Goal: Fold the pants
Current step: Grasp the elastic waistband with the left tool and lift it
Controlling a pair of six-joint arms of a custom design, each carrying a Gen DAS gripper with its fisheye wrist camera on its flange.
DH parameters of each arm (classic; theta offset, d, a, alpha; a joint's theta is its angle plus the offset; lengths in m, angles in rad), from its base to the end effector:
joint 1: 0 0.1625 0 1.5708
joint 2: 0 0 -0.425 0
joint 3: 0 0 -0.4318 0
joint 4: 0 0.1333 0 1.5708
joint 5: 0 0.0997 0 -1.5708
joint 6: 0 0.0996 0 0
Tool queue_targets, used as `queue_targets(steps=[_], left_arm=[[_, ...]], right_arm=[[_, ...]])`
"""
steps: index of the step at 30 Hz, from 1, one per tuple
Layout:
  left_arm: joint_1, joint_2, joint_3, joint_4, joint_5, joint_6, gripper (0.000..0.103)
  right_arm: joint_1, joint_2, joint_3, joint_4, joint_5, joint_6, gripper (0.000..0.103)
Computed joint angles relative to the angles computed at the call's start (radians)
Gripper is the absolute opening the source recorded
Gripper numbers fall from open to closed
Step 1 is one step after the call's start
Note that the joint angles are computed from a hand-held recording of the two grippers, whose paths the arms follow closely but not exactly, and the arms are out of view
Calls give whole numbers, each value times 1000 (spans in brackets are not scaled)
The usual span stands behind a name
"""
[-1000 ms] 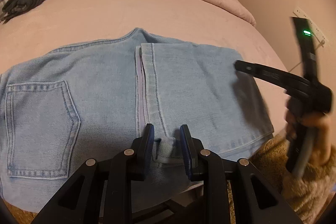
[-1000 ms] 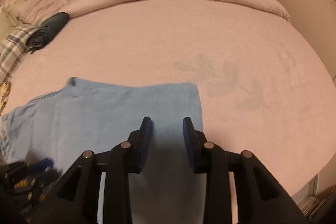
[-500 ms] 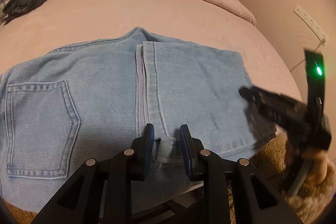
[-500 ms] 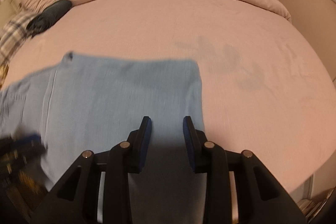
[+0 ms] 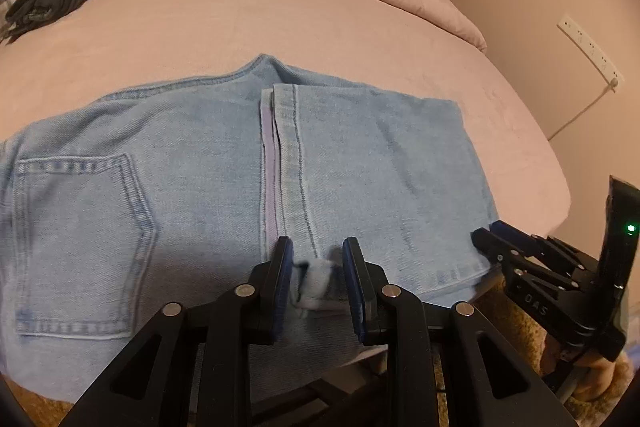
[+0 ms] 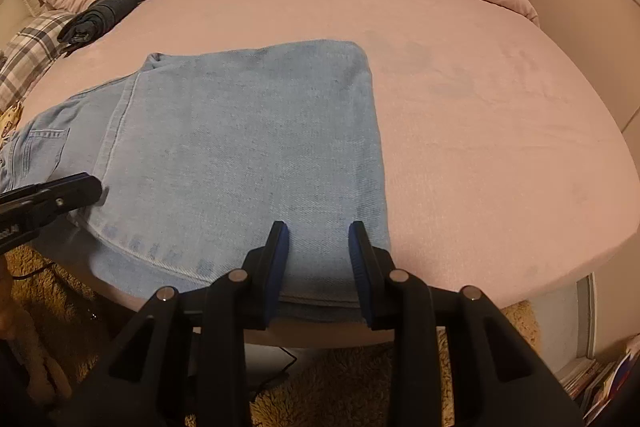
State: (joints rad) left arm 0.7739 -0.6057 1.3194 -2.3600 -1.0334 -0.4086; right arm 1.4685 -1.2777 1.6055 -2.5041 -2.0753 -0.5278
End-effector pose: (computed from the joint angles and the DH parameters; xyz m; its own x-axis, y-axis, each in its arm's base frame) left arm -0.4302 -0.6781 0.0440 -0.8597 0.2621 -0.4384 0.4049 0.8730 -0.2720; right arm 0.0170 -0.6684 0.4154 -0.7703 -0.0983 0.6300 -0.3519 0.8895 -0.2916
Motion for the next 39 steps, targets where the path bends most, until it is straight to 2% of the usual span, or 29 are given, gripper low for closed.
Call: queue_targets(steps=[3, 5, 7, 9, 13, 15, 18, 22, 24, 28, 31, 35, 38, 39], left_arm=[[-12, -39, 29, -35, 66, 3, 26], [-10, -79, 59, -87, 83, -6, 28], [-6, -120, 91, -127, 110, -24, 38], [-8, -159, 122, -152, 174, -53, 56], [-5, -230, 183, -185, 308, -98, 66], [3, -254, 201, -170, 345, -135, 77], [18, -275, 214, -101, 389, -220, 78], [35, -269, 219, -64, 457, -201, 80], [49, -272, 221, -18, 442, -241, 81], [88, -274, 229, -66, 323, -239, 85], [94, -271, 224, -57, 315, -240, 92], [124, -279, 225, -90, 217, -240, 94], [125, -280, 230, -113, 207, -226, 94], [124, -278, 228, -110, 212, -226, 90]], right_arm=[[10, 6, -16, 10, -11, 8, 34], [17, 8, -25, 15, 0, 18, 42], [28, 14, -35, 7, 21, 15, 45], [42, 25, -45, -10, 32, -1, 50], [64, 56, -74, -2, 68, -13, 61], [75, 71, -86, 16, 92, -8, 67], [85, 99, -98, 42, 109, -7, 73], [91, 146, -100, 72, 29, 3, 75], [94, 146, -70, 0, 12, -33, 78], [93, 142, -73, 20, 17, -9, 79], [93, 140, -65, 8, 15, -17, 79], [92, 143, -72, 9, 13, -15, 80], [92, 148, -80, 14, 17, -13, 80], [92, 149, -80, 11, 17, -14, 80]])
